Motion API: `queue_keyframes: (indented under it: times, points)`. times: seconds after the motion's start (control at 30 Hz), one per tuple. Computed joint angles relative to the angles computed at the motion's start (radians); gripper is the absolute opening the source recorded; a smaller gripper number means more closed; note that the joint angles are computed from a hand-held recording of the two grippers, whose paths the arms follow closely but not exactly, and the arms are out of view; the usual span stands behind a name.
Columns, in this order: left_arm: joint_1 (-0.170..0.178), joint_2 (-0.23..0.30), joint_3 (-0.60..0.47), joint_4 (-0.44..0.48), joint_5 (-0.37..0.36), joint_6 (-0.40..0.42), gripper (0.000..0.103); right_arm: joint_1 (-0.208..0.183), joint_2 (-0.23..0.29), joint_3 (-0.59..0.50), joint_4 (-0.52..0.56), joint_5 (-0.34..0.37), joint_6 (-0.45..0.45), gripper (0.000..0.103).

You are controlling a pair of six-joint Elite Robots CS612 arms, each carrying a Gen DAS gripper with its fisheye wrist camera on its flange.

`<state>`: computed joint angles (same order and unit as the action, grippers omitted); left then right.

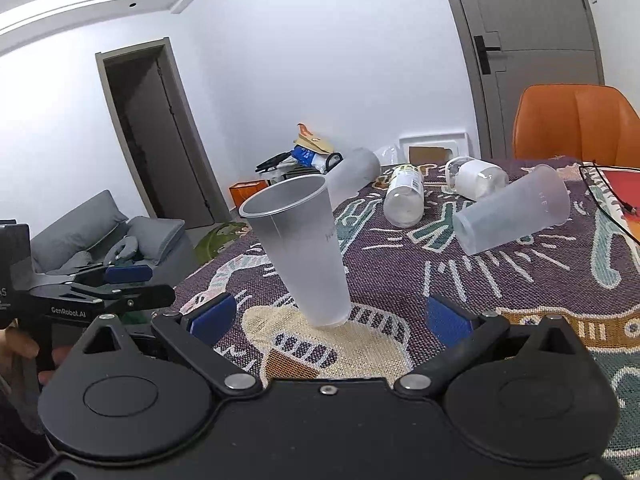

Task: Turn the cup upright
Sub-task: 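Open the left gripper and hold both tools still beside the upright cup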

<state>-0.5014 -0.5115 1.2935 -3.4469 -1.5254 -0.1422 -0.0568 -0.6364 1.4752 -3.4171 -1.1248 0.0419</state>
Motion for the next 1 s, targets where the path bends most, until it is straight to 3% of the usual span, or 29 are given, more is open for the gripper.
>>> queue_keyframes:
  times: [1.0]
  points:
    - [0.001,-0.003,0.003,-0.004,-0.016,-0.007,0.103,0.003,0.0,-0.001,0.0,-0.002,-0.001,0.103]
